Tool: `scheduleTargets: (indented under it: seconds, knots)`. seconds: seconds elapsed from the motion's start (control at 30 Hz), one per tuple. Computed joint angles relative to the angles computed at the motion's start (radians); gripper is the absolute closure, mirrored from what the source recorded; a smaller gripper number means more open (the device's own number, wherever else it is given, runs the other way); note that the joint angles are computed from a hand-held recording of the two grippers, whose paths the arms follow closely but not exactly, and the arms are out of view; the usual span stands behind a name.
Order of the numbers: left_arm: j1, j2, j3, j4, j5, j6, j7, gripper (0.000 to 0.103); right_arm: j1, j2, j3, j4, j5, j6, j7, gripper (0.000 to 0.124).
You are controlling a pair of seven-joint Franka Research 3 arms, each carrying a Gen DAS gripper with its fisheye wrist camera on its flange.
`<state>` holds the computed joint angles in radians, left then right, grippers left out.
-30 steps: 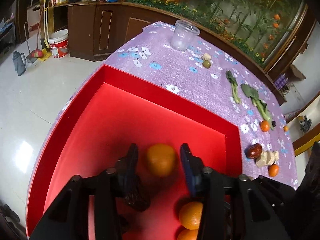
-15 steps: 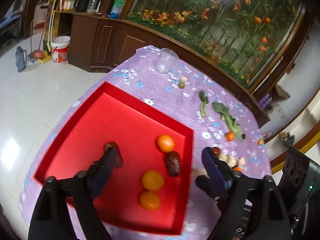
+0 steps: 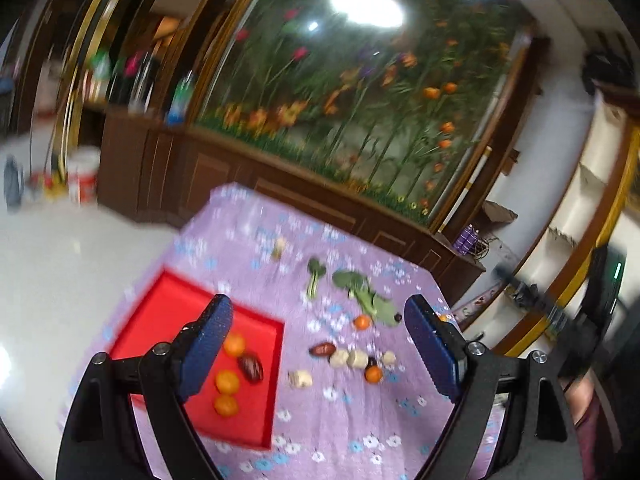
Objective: Organize fruits
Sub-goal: 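Lift both open tools away from the red tray, then grasp a white yam cube with left tool while right tool grasps a mandarin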
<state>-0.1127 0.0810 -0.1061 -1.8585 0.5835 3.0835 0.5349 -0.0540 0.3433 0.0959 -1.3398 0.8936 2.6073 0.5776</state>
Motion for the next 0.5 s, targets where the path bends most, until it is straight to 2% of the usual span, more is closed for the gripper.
scheduleTargets:
  seconds: [0.07,0.13,0.23,0.3,0.4,0.43,0.5]
  knots:
    - [-0.018,-0.014,0.012,0.029,0.094,-0.027,-0.039,0.015,-0.006,-0.003,-0.01,0.053,-0.008,0.008,0.025,0.083]
    - [-0.022,-0.013,0.005,0.064,0.15,-0.052,-0.038,0.011,-0.012,-0.007,-0.015,0.091,-0.014,0.033,0.044,0.059]
    - [-0.022,0.009,-0.014,0.094,0.137,-0.074,0.017,0.009,-0.022,-0.009,-0.005,0.098,-0.002,0.067,0.021,0.054]
    - [-0.015,0.048,-0.042,0.111,0.043,-0.079,0.126,0.008,-0.029,0.006,-0.003,0.089,0.003,0.043,0.029,0.052]
    - [0.011,0.142,-0.102,0.162,-0.165,-0.114,0.324,0.008,-0.011,0.084,-0.03,0.107,-0.088,-0.021,0.124,0.052]
    - [0.022,0.2,-0.13,0.204,-0.235,-0.149,0.388,0.008,-0.007,0.117,-0.035,0.117,-0.121,-0.038,0.157,0.052]
    - [0.013,0.282,-0.142,0.267,-0.299,-0.2,0.449,0.008,-0.001,0.216,-0.042,0.173,-0.19,-0.11,0.235,0.052]
